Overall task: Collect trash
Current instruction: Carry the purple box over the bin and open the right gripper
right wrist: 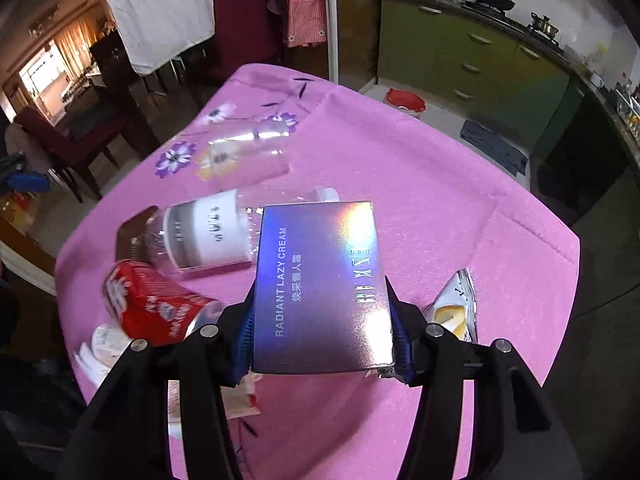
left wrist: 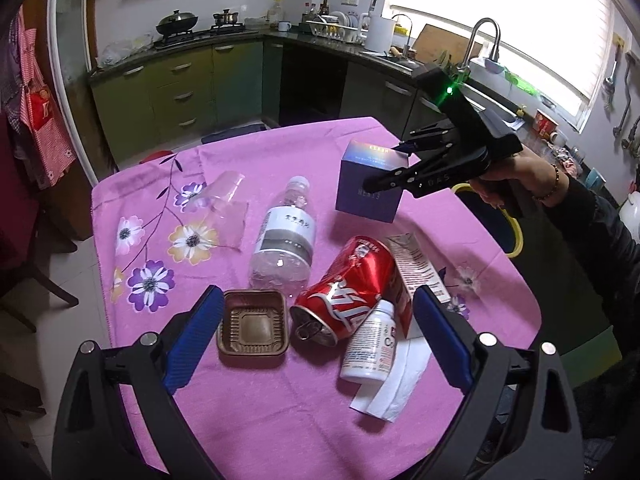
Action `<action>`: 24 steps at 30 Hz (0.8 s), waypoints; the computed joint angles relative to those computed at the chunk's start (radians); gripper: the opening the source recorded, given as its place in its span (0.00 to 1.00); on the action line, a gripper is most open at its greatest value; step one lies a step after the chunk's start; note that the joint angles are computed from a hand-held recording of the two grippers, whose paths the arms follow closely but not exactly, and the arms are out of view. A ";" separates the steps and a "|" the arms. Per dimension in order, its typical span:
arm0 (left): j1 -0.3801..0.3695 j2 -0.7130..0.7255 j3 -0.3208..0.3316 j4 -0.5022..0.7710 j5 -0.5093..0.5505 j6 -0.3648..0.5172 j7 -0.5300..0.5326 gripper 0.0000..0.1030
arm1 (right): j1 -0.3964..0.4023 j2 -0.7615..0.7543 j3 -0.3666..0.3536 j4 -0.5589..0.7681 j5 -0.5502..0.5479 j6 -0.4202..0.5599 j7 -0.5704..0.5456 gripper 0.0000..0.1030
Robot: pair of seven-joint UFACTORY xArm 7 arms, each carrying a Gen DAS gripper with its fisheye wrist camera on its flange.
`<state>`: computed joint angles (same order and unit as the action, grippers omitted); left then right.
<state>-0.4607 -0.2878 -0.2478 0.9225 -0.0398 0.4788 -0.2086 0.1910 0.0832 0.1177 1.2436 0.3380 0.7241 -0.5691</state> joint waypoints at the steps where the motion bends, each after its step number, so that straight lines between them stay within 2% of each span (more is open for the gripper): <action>1: 0.001 0.000 0.003 -0.001 -0.002 0.000 0.001 0.88 | 0.002 0.004 0.000 -0.002 -0.010 -0.007 0.004 0.53; 8: 0.000 0.000 0.008 -0.004 -0.013 0.001 0.008 0.88 | 0.006 0.037 0.003 0.018 -0.065 0.010 0.023 0.55; 10: 0.001 -0.002 0.006 -0.003 -0.010 0.005 0.009 0.88 | 0.008 0.042 0.006 0.023 -0.073 0.009 0.025 0.61; 16: 0.004 -0.013 0.002 -0.009 -0.004 0.007 0.000 0.88 | 0.020 0.076 0.010 0.066 -0.111 0.018 0.058 0.61; 19: 0.004 -0.014 0.000 -0.009 0.000 0.011 -0.002 0.88 | 0.029 0.089 0.010 0.075 -0.147 0.021 0.099 0.55; 24: 0.003 -0.006 0.001 -0.002 0.000 0.016 -0.001 0.88 | 0.006 0.045 0.024 0.059 -0.020 0.015 0.056 0.53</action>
<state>-0.4575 -0.2935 -0.2471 0.9207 -0.0402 0.4943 -0.2100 0.1967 0.1281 0.1419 1.3023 0.3184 0.7396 -0.5126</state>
